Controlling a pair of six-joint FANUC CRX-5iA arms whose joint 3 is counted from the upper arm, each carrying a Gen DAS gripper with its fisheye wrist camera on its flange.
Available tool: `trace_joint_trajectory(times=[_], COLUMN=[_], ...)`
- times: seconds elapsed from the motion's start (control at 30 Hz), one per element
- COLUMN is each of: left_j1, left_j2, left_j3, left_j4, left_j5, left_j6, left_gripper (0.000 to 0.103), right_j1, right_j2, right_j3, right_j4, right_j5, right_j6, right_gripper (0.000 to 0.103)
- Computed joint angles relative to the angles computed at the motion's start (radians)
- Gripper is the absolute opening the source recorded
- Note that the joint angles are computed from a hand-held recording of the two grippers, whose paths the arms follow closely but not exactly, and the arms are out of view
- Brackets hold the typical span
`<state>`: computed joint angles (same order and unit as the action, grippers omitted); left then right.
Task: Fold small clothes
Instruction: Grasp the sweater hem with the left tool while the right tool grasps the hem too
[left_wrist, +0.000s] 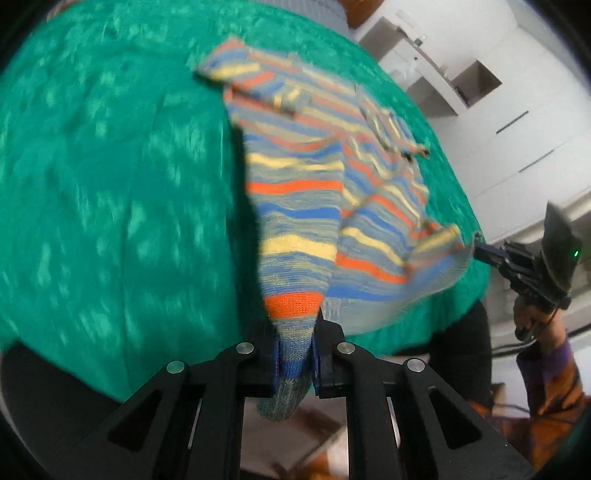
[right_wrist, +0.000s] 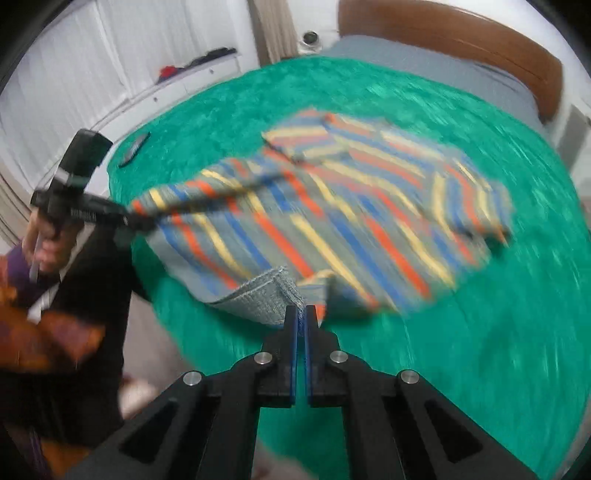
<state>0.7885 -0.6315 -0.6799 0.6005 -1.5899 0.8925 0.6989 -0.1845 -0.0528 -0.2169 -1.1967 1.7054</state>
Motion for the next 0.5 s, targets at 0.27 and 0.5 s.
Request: trace_joint_trajectory(times=[0.27,0.5], left_j1=[-0.113,-0.061], left_j2=[-0.001,-0.018], left_j3=[-0.036,-0.066], left_j4=[-0.095,-0.098], left_j5=[0.108,0.096], left_j6=[0.108,0.073], left_gripper=[0.019,0.024], right_j1=[-0.101,-0.222], right_j2=[-0.089,-0.048], right_j3=[-0.174,-0.160], right_j4=[0.022,-0.337], right_j5=[0.023,0.016], right_j6=[-0.220,-0.192], right_gripper=[0.028,0.067])
